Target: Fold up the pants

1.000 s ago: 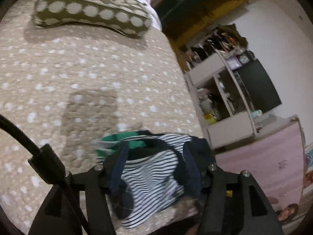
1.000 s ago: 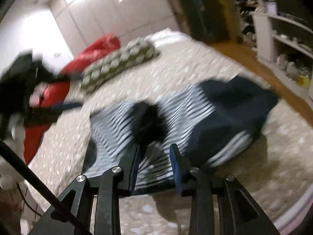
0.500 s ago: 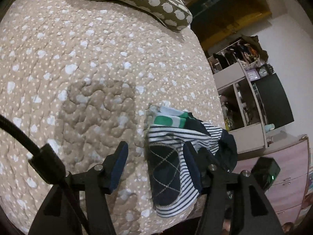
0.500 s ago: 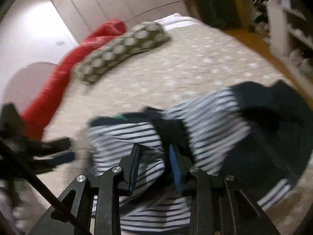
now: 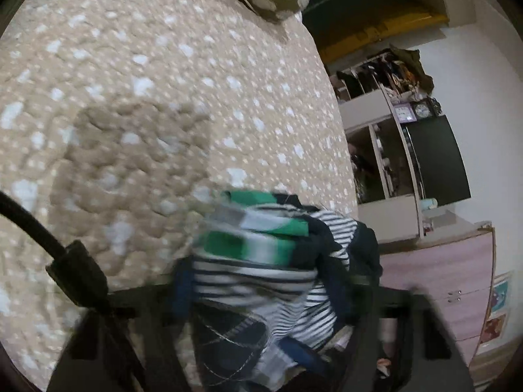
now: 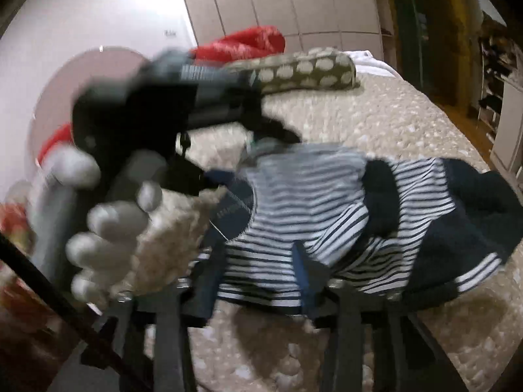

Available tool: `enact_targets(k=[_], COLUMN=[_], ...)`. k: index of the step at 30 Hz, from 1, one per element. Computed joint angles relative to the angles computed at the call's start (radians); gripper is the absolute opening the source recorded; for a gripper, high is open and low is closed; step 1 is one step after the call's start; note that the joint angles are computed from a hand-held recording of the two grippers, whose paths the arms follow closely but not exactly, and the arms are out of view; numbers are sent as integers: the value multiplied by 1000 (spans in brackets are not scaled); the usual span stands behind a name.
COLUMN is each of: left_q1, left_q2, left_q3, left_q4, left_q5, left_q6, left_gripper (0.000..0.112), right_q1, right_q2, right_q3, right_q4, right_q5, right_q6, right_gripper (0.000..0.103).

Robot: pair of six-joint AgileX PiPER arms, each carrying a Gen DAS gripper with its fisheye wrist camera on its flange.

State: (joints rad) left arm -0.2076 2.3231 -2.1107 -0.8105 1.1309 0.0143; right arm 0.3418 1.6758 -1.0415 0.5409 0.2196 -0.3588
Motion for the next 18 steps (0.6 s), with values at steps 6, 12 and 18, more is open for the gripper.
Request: enact_targets(k=[6, 12, 18], left_q1=[32, 42, 32], left_q2=[-55, -185, -339], left_q3=[81, 199, 361], left_q4=[8, 120, 239], left_q5=[-13, -65, -184], left_q6=[19, 43, 32], left_gripper=[17, 21, 31], right_q1=[-20, -20, -33], right_q2=[47, 99, 54], right_q3=[-54, -153, -97], right_q4=[95, 280, 147], right_q5=[78, 211, 151], right_q6=[-55, -166, 1], right_gripper=[34, 34, 34])
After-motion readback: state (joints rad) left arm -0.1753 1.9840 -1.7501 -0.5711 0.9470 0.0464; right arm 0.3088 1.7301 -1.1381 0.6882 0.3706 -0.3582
